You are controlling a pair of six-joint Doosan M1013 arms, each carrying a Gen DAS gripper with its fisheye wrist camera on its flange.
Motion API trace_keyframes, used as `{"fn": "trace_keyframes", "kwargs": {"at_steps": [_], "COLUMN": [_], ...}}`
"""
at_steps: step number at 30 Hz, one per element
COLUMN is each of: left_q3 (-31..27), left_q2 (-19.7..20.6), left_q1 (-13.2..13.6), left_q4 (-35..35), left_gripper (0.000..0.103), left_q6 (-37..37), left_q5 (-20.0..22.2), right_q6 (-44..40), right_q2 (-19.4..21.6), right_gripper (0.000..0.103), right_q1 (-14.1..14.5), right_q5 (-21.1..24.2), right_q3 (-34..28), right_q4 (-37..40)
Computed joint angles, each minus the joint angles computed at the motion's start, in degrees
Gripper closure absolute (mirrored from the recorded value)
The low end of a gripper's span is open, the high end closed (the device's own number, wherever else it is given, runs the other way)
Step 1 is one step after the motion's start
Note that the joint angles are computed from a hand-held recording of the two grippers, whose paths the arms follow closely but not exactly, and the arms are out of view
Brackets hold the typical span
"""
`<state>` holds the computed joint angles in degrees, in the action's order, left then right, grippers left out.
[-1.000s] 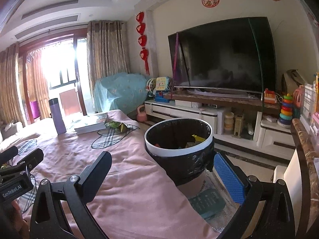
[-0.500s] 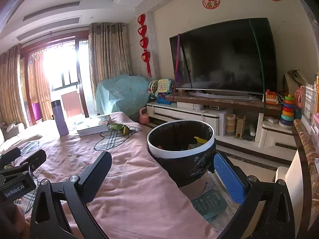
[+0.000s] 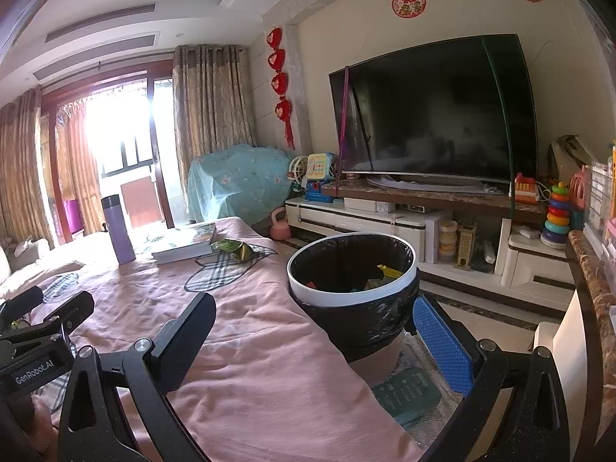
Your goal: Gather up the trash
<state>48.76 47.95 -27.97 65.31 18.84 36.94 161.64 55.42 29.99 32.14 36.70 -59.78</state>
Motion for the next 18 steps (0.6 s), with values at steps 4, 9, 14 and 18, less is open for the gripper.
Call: {"fn": "trace_keyframes", "kwargs": {"at_steps": [4, 9, 14, 18], "left_q3": [0.0, 0.1, 0.0, -0.1], "left_q2": [0.0, 0.0, 0.0, 0.0], "left_q1": [0.0, 0.0, 0.1, 0.0], "left_q4": [0.1, -0.1, -0.1, 0.0], "left_gripper": [0.0, 0.0, 0.0, 0.0], "left_q6": [-0.1, 0.3, 0.7, 0.7], "left_q5": [0.1, 0.0, -0.2, 0.0], "right_q6": [-0.4, -0.5, -0.9, -0.9], "right_q2": [0.2, 0.3, 0.6, 0.6], "right_gripper": [0.0, 0.0, 0.0, 0.0], "right_q1": [0.1, 0.2, 0.4, 0.4], "right_q5": [0.2, 0.1, 0.2, 0.2], "right_q3": [-0.4, -0.6, -1.2, -1.2], "right_q4": [0.4, 0.5, 0.8, 0.8]}}
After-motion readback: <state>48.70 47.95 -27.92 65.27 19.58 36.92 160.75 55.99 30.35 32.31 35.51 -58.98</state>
